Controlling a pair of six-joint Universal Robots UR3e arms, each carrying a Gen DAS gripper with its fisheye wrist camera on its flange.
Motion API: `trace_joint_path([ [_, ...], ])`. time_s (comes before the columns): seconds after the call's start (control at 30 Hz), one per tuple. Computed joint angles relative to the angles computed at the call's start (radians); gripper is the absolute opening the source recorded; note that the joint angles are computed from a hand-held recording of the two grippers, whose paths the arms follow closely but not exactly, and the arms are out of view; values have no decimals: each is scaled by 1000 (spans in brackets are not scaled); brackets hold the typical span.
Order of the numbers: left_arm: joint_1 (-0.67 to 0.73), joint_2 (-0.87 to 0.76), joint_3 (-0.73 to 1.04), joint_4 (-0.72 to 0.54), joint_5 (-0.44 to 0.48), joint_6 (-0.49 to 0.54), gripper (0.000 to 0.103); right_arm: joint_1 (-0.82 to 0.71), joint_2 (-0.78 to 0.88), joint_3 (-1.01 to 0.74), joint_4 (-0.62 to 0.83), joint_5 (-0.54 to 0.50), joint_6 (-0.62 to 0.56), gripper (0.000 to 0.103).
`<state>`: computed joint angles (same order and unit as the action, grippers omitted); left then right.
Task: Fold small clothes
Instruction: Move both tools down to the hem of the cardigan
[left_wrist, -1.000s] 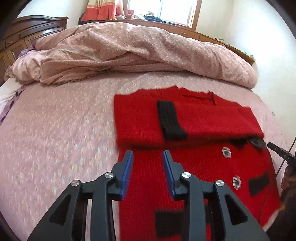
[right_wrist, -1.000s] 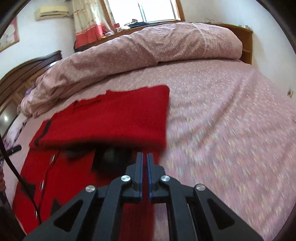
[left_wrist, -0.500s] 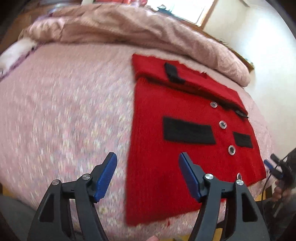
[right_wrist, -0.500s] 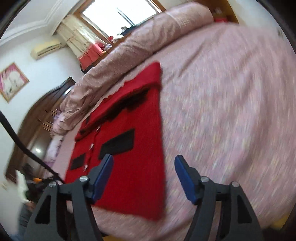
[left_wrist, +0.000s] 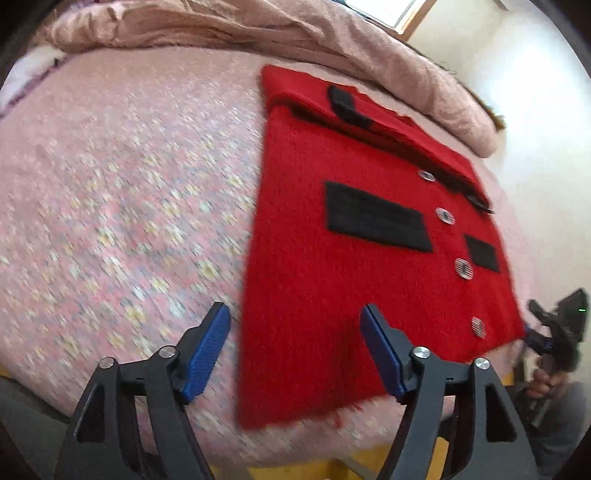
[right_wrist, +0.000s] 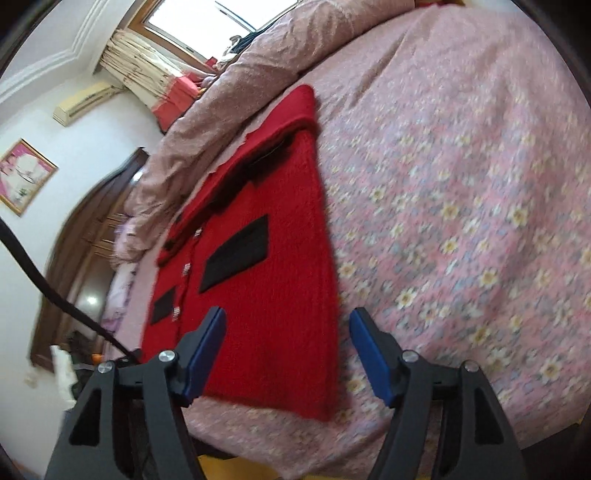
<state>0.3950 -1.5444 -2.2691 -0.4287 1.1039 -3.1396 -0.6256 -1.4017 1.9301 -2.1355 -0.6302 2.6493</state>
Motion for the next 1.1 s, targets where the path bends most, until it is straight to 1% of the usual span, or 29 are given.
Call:
trace_joint_path([
  [0.07,41,53,-43,-65,-92,49,71,-29,-9,-1,117,43,-85,71],
  [0.13,66,101,-89,-83,-131,77,71,-47,-9,-9,220,69,-152,68],
  [0.2,107,128,-138,-67,-182,95,71,-54,-16,5,234,74,-166,65],
  [0.3,148,93,-146,-41,-250,90,72,-59,4,-1,224,89,-147,62],
  [0.4,181,-14,-132,74,-330,-4,72,-52,38,-5,171,121,-77,58],
  [0.47,200,-83,-124,148,-382,-73,72,-35,72,-35,143,125,-34,55],
  [0.53,211,-105,-124,165,-409,-98,72,-5,87,-48,89,109,18,55],
  [0.57,214,-92,-131,150,-413,-83,72,9,89,-52,69,103,35,55],
  [0.63,226,-37,-153,72,-421,-19,72,22,87,-58,78,98,20,52],
  [0.67,227,-5,-163,30,-421,8,72,24,86,-65,115,104,-6,50],
  [0.7,226,21,-171,-6,-424,28,72,24,92,-86,193,113,-54,47],
  [0.73,222,32,-178,-15,-425,31,72,29,100,-100,232,116,-74,43],
  [0.77,215,37,-187,-1,-421,19,72,32,99,-97,237,110,-81,41],
  [0.83,195,14,-182,52,-405,-22,72,36,94,-84,197,92,-59,31],
  [0.87,178,-14,-177,104,-400,-59,72,35,101,-85,187,90,-44,28],
  [0.93,150,-62,-149,167,-394,-122,72,30,117,-83,154,85,0,13],
  [0.97,140,-74,-141,181,-388,-135,71,28,120,-79,133,77,20,9],
  [1.0,134,-66,-140,177,-372,-137,66,32,125,-78,111,65,42,8],
  [1.03,143,-54,-144,156,-357,-116,54,37,125,-78,99,57,52,7],
  [1.07,142,-35,-148,135,-333,-111,49,37,115,-65,83,48,51,7],
  [1.1,151,-24,-164,130,-334,-110,45,43,95,-48,47,29,61,7],
])
